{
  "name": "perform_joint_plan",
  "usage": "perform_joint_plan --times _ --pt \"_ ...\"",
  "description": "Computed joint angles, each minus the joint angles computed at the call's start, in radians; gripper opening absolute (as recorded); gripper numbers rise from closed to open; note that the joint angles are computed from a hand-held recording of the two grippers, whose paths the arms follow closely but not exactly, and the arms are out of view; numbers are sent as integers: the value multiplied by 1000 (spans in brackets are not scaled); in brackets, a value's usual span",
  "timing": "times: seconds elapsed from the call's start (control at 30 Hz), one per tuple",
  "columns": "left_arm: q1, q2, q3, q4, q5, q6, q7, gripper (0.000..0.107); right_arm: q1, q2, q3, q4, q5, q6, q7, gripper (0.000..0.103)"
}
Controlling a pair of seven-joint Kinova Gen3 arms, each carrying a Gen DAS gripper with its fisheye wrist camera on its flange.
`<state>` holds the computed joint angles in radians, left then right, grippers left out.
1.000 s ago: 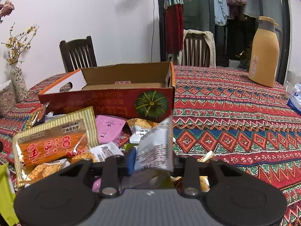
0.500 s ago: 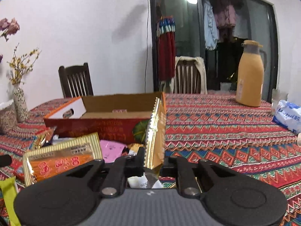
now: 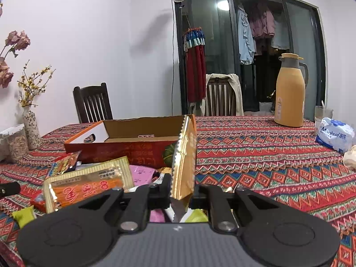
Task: Organize snacks
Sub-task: 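Grasp the green snack bar with the left gripper while the right holds the gold packet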
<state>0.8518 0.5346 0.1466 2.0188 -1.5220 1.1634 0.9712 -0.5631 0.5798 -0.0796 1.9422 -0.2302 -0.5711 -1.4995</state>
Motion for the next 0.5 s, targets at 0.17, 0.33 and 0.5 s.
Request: perform_joint_plan --times 0.17,0.33,0.5 --pt "2 2 4 4 31 -8 -14 103 7 -3 -27 44 12 -44 -41 14" --pt "2 11 2 5 56 -32 -51 103 -2 0 -32 62 20 -55 -50 14" --pt "-19 6 -4 12 60 -96 -82 103 -3 4 -36 73 32 -63 -59 14"
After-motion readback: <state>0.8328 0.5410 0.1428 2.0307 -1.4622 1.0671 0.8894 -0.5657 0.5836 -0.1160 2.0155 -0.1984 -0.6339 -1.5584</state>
